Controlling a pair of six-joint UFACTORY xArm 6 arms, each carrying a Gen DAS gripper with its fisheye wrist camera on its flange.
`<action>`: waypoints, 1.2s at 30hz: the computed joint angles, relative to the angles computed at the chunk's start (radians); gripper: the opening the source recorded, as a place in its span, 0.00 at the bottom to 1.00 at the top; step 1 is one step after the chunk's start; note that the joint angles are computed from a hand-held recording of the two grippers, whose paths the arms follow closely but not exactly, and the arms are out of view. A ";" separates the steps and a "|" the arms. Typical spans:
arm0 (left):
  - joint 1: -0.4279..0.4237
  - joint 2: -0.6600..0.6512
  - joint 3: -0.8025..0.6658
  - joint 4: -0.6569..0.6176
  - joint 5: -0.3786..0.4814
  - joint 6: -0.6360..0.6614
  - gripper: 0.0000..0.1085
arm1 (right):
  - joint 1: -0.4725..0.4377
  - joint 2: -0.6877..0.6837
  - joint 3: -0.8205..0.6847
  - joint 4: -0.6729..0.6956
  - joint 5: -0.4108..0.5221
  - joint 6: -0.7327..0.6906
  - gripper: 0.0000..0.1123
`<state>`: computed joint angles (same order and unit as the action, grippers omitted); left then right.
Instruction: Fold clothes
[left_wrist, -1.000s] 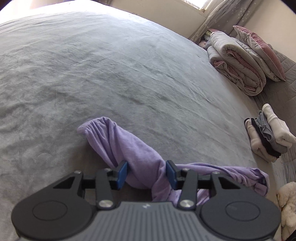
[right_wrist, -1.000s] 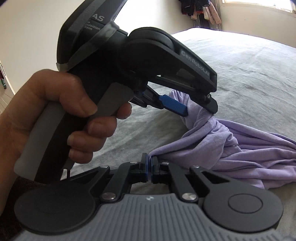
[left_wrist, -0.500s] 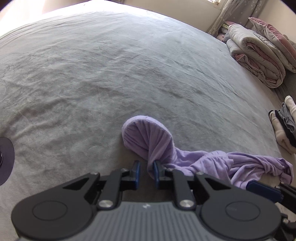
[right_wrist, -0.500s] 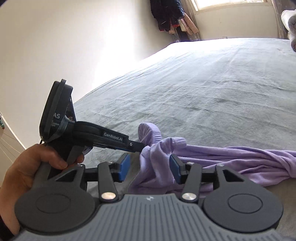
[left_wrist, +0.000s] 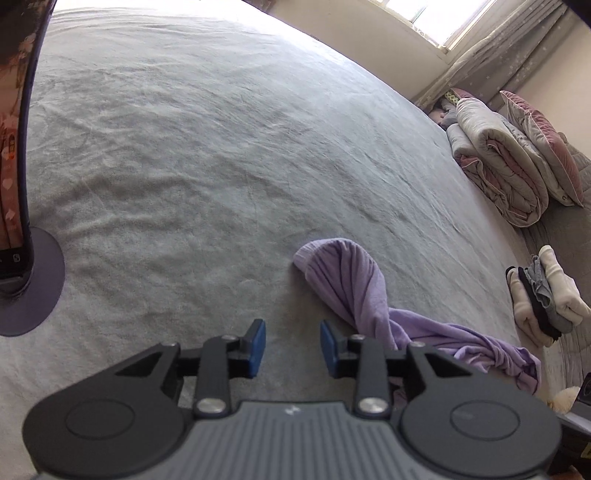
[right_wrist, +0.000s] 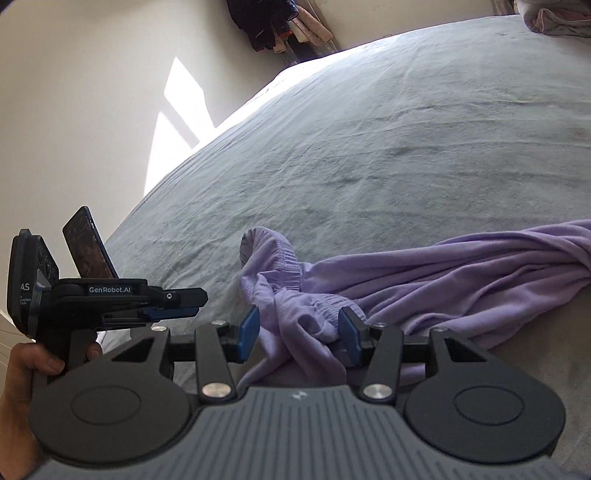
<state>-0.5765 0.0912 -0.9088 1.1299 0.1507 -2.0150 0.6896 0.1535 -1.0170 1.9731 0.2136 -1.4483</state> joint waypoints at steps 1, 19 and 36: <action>0.004 0.002 -0.002 0.018 -0.009 -0.025 0.31 | -0.001 0.000 -0.002 0.024 -0.008 -0.018 0.46; -0.006 0.097 -0.091 -0.071 -0.104 0.052 0.57 | 0.081 -0.020 0.032 -0.028 0.088 -0.190 0.09; -0.041 0.179 -0.205 -0.108 -0.047 0.138 0.57 | 0.081 -0.062 0.084 -0.329 0.139 -0.028 0.42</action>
<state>-0.6172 0.2700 -1.1133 1.0218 0.1037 -1.8767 0.7708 0.0913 -0.9328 1.6445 0.3529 -1.4766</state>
